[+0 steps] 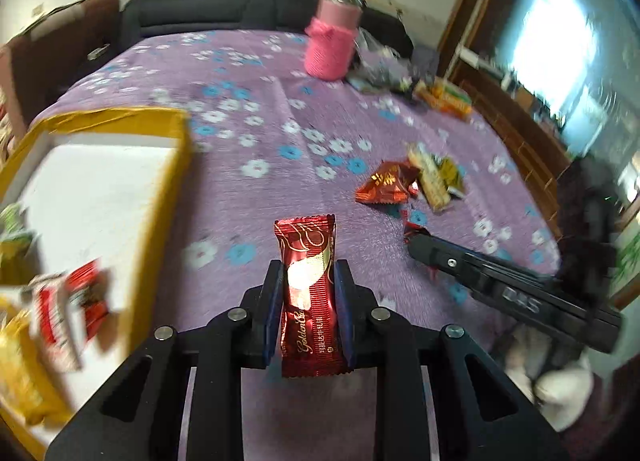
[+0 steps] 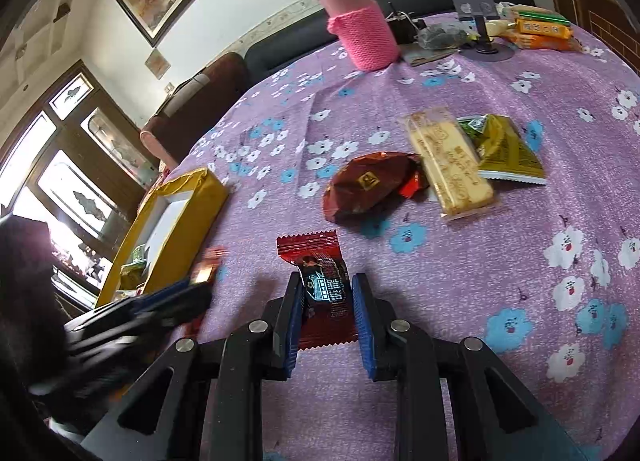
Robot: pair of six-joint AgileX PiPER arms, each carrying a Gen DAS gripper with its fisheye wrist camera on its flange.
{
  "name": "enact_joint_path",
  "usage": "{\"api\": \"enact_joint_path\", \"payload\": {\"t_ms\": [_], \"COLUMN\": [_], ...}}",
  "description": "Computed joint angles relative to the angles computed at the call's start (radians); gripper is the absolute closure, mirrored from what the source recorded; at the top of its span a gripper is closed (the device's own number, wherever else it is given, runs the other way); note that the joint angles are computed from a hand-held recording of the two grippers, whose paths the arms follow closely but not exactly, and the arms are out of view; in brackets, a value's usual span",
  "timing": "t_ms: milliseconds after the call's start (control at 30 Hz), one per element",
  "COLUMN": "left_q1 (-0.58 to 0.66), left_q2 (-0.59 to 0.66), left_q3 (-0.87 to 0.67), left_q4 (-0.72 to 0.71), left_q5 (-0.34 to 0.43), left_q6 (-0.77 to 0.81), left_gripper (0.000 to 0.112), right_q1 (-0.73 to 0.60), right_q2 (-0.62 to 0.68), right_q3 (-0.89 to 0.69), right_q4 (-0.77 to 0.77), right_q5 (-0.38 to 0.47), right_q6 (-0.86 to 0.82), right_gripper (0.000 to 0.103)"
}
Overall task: Organize snacks
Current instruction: 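Carry both snacks into the tray and release them from both grippers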
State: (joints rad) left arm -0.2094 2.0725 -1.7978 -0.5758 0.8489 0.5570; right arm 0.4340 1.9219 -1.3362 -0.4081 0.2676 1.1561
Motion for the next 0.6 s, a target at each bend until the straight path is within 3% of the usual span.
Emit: {"api": "enact_joint_path", "payload": {"t_ms": [133,367,500,600], "left_q1": [0.144,0.381,0.457,0.480], "left_q2": [-0.094,-0.105,-0.068,-0.038], "left_q3": [0.120,0.133,0.120,0.122], "left_q4": [-0.128,-0.196,-0.232,-0.261], "left_q5": [-0.008,0.017,0.024,0.041], "left_q6": [0.081,0.105,0.115,0.141], "left_gripper": [0.090,0.090,0.090,0.090], "right_q1": [0.015,0.071,0.129,0.177], "right_q2": [0.004,0.030,0.063,0.140], "right_q3": [-0.006,-0.082,-0.203,-0.384], "right_q4": [-0.049,-0.106,0.015,0.123], "right_q5": [0.005,0.095,0.140,0.231], "right_q6": [0.039,0.069,-0.057,-0.199], "right_gripper": [0.078,0.078,0.079,0.079]}}
